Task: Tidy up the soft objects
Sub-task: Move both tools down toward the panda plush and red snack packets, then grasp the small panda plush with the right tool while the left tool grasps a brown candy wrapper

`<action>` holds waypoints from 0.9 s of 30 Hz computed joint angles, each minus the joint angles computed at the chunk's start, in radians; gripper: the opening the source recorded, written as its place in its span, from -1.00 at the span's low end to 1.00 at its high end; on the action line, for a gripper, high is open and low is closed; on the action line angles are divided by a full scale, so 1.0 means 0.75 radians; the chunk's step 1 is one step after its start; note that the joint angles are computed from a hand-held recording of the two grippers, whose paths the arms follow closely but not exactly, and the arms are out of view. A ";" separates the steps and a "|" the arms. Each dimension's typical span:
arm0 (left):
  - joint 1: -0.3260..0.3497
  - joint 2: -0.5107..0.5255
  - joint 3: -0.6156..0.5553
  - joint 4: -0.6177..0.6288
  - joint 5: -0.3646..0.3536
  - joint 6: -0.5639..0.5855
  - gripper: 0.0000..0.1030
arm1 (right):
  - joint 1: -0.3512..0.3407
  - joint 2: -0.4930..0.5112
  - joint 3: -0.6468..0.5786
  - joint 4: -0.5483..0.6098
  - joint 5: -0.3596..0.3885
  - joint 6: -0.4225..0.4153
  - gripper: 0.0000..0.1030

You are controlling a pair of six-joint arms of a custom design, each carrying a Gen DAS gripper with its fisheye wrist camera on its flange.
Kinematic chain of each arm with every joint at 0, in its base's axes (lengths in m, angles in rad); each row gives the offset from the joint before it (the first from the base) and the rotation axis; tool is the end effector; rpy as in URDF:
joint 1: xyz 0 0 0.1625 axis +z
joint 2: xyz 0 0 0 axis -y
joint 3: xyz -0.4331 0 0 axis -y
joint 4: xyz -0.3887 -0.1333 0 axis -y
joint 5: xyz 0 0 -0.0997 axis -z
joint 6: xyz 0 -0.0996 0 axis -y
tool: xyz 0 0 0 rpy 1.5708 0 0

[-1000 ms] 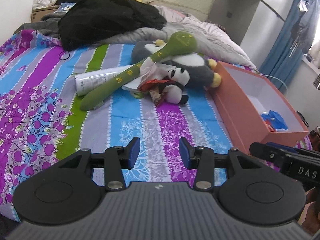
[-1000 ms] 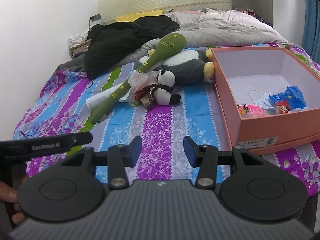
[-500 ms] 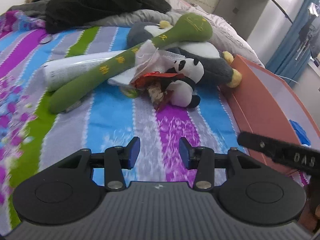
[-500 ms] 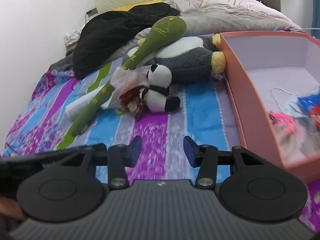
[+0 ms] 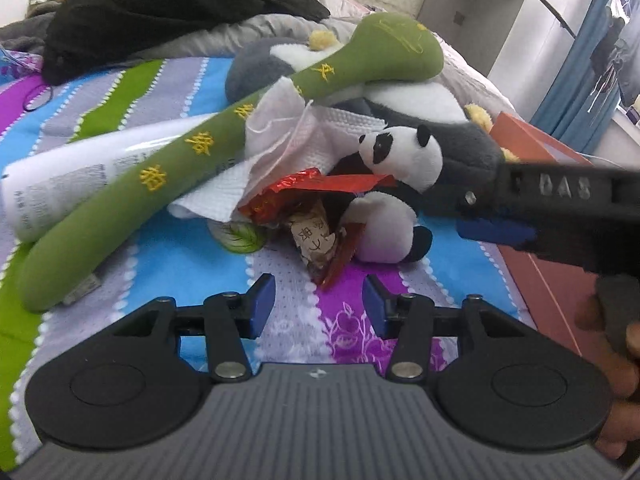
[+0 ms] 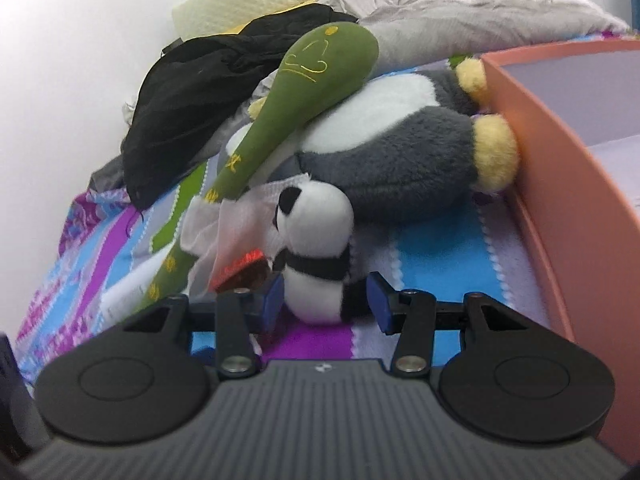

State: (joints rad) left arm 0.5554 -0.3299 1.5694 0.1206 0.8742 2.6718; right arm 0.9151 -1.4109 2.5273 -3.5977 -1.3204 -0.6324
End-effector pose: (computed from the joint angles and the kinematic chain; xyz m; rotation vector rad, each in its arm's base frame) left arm -0.2823 -0.4073 -0.1603 0.6129 2.5665 -0.8528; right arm -0.1046 -0.3951 0.2604 0.1263 -2.5304 1.1811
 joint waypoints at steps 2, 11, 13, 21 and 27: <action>0.020 0.012 -0.019 -0.017 0.007 0.024 0.06 | 0.008 0.024 -0.042 0.050 0.006 0.046 -0.05; 0.066 0.042 -0.064 -0.087 0.015 0.082 0.02 | 0.023 0.112 -0.118 0.088 0.003 0.099 -0.06; 0.069 0.041 -0.061 -0.102 0.023 0.091 -0.12 | 0.028 0.112 -0.122 0.094 0.003 0.102 -0.10; 0.040 0.033 -0.034 -0.083 0.010 0.012 -0.51 | 0.057 0.085 -0.089 0.053 -0.062 0.069 -0.15; -0.009 0.001 0.037 -0.049 0.033 -0.089 -0.57 | 0.045 0.015 -0.011 0.015 -0.108 0.029 -0.15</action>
